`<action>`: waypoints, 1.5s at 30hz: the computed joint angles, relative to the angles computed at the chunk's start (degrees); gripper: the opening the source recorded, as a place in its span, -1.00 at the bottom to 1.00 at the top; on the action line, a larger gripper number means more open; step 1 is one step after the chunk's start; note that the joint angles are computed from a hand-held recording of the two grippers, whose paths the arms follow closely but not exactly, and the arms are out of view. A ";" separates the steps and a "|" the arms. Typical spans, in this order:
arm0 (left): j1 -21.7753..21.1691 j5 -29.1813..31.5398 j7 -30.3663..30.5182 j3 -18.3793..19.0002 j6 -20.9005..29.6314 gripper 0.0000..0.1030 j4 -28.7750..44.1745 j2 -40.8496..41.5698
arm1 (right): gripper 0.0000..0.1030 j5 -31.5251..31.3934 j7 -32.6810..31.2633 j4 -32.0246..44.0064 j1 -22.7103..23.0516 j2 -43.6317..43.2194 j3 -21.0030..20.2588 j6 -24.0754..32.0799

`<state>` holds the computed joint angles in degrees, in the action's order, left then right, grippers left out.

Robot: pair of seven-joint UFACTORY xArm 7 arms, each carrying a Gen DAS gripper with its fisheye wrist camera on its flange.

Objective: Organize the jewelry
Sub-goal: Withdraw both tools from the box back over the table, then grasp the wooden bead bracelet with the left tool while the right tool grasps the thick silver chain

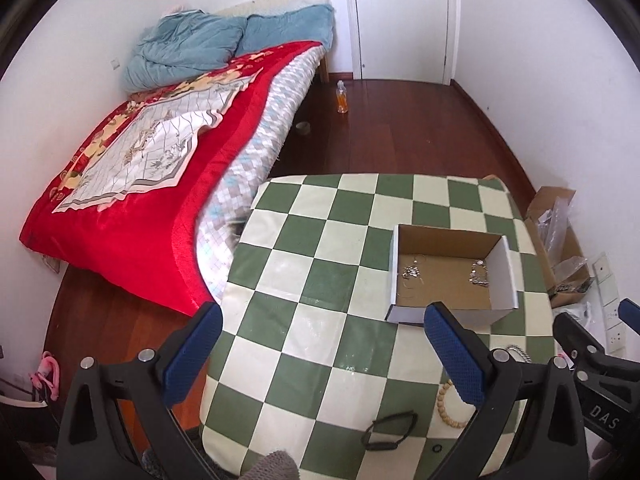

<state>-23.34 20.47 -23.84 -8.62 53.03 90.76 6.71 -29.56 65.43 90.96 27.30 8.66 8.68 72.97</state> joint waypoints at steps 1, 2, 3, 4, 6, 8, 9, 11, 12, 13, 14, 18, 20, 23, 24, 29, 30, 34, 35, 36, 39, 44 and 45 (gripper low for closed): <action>0.09 -0.23 -0.08 0.01 -0.35 1.00 -0.87 -1.18 | 1.00 -0.75 0.48 0.23 0.47 -0.42 0.21 0.52; 0.24 -0.39 -0.01 -0.05 -0.73 1.00 -1.58 -2.07 | 1.00 -1.04 0.82 0.23 0.64 -0.83 0.33 0.54; 0.37 -0.23 -0.18 -0.16 -1.18 1.00 -2.58 -3.31 | 1.00 -1.51 1.39 0.32 0.98 -1.29 0.59 0.85; 0.47 0.13 -0.51 -0.37 -1.45 1.00 -3.36 -4.24 | 1.00 -1.86 1.81 0.44 1.24 -1.64 0.84 1.08; 0.79 0.89 -1.21 -0.80 -2.03 1.00 -4.92 -5.79 | 1.00 -2.39 2.74 0.43 1.60 -2.39 1.28 1.20; 1.14 1.95 -2.02 -1.30 -2.45 1.00 -6.94 -7.22 | 1.00 -2.56 3.86 -0.23 1.83 -3.47 1.79 1.00; 1.27 3.11 -2.66 -1.61 -2.59 1.00 -8.08 -7.76 | 1.00 -2.24 4.68 -1.21 1.83 -4.47 2.03 0.47; 1.46 5.05 -3.77 -2.24 -2.19 1.00 -9.86 -8.17 | 1.00 -1.22 5.44 -3.30 1.45 -6.10 2.50 -0.49; 1.51 5.15 -3.94 -2.45 -1.68 1.00 -11.04 -8.10 | 1.00 0.06 5.78 -5.16 1.07 -7.30 2.70 -1.63; 1.58 4.78 -3.98 -2.54 -1.38 1.00 -11.87 -7.88 | 1.00 1.22 6.27 -6.90 0.61 -8.23 2.88 -2.34; 1.59 4.50 -4.15 -2.63 -0.60 1.00 -12.68 -7.48 | 1.00 3.05 6.65 -9.40 0.07 -9.47 3.00 -3.19; 0.84 4.67 -4.60 -2.96 1.95 1.00 -14.86 -4.95 | 0.41 10.77 7.60 -20.82 -2.53 -14.20 3.00 -9.14; 0.08 4.84 -4.39 -2.96 2.54 0.99 -15.26 -3.78 | 0.25 14.57 7.25 -26.51 -3.91 -16.01 2.80 -11.79; -1.36 4.27 -2.85 -2.99 3.95 0.98 -13.53 -0.65 | 0.14 18.37 6.66 -34.57 -5.84 -18.67 2.52 -16.71; -1.88 3.34 -1.58 -3.05 4.43 0.98 -12.40 0.76 | 0.12 19.08 6.29 -36.35 -6.48 -18.92 2.47 -17.65; -5.51 0.36 3.81 -2.67 7.99 0.98 -4.14 9.55 | 0.12 21.41 4.10 -41.78 -9.59 -17.73 1.49 -23.19; -6.37 0.09 4.81 -2.47 8.89 0.98 -2.30 11.39 | 0.12 21.21 3.93 -41.62 -10.05 -16.94 1.44 -23.53; -9.29 -1.24 9.44 -1.79 10.64 0.98 2.54 16.62 | 0.12 18.83 3.88 -39.80 -11.56 -12.84 0.78 -22.98; -9.83 -1.75 10.81 -1.76 10.94 0.97 3.42 17.70 | 0.00 18.22 3.85 -39.10 -11.71 -11.70 0.62 -22.61; -10.65 -1.45 11.36 -1.38 11.38 0.91 4.13 18.53 | -0.14 18.09 3.00 -38.96 -11.78 -10.87 0.34 -23.33; -12.16 -1.80 13.53 -0.81 12.36 0.78 5.75 20.75 | -0.82 14.05 3.00 -37.42 -11.49 -9.80 0.35 -21.53; -12.69 -3.54 14.03 -0.03 11.14 0.56 5.44 21.77 | -0.82 16.00 -0.27 -39.84 -11.70 -12.65 -0.28 -21.36; -12.64 -3.94 13.95 0.01 10.91 0.56 5.29 21.75 | -0.82 16.91 -0.93 -40.81 -11.75 -13.83 -0.26 -20.99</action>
<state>-35.98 16.53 -9.89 -8.60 63.94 96.05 28.46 -12.65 64.50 50.15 15.56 -5.17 8.42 51.98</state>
